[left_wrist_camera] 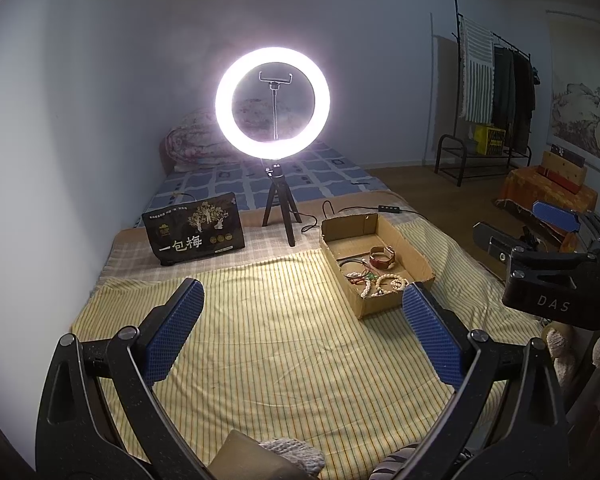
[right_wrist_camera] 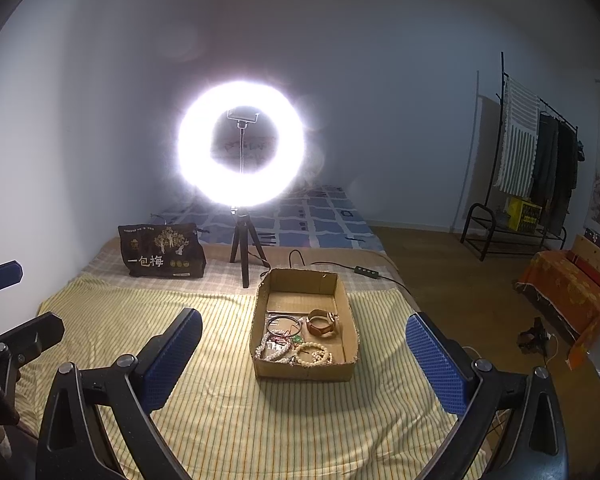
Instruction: Organize jewelry
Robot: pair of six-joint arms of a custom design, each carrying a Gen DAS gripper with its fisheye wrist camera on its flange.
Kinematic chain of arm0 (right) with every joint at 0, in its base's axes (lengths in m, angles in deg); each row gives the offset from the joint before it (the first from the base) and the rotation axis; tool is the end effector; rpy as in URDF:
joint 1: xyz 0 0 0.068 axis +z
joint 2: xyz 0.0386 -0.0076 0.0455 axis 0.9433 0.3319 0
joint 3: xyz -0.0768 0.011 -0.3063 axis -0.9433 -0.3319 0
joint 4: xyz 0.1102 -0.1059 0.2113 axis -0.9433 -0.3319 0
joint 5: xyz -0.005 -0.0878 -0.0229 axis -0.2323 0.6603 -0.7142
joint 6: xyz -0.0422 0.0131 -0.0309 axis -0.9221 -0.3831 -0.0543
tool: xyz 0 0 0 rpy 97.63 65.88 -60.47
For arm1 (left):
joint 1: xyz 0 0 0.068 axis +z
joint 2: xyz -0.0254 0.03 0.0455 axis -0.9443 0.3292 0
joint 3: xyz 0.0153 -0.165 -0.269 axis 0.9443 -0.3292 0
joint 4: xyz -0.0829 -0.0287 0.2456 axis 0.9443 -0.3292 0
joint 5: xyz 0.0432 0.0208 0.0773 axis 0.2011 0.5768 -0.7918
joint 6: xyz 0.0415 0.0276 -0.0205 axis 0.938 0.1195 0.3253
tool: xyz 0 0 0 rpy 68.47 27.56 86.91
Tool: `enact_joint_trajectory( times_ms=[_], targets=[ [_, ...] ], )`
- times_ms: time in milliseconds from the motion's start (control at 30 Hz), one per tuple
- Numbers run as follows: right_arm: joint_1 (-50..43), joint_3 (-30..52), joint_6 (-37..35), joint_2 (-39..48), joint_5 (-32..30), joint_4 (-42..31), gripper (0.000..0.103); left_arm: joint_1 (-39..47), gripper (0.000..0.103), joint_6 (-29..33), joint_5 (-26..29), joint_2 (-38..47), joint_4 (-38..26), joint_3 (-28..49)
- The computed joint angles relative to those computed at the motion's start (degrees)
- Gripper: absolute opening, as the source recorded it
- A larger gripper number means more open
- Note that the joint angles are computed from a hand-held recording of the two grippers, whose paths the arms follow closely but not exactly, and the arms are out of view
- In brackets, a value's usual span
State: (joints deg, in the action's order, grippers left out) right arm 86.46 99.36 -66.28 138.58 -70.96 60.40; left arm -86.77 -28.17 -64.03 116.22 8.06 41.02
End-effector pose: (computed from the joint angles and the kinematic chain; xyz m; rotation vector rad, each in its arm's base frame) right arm 0.1786 0.0415 0.4015 -0.0721 1.9616 -0.0477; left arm 0.1587 -0.0415 0.4291 0.2133 2.0718 -0.0636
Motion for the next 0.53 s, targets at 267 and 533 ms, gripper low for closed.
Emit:
enact_joint_trajectory(
  times_ms=[267,533],
  targets=[
    [0.3,0.4,0.0,0.0,0.1,-0.7,0.103,-0.1,0.101,-0.3,-0.4,0.0,0.1,-0.2],
    [0.8,0.1,0.1,0.1,0.4,-0.8,0.103,-1.1,0.102,-1.3,-2.4,-1.0,0.7,-1.4]
  ],
)
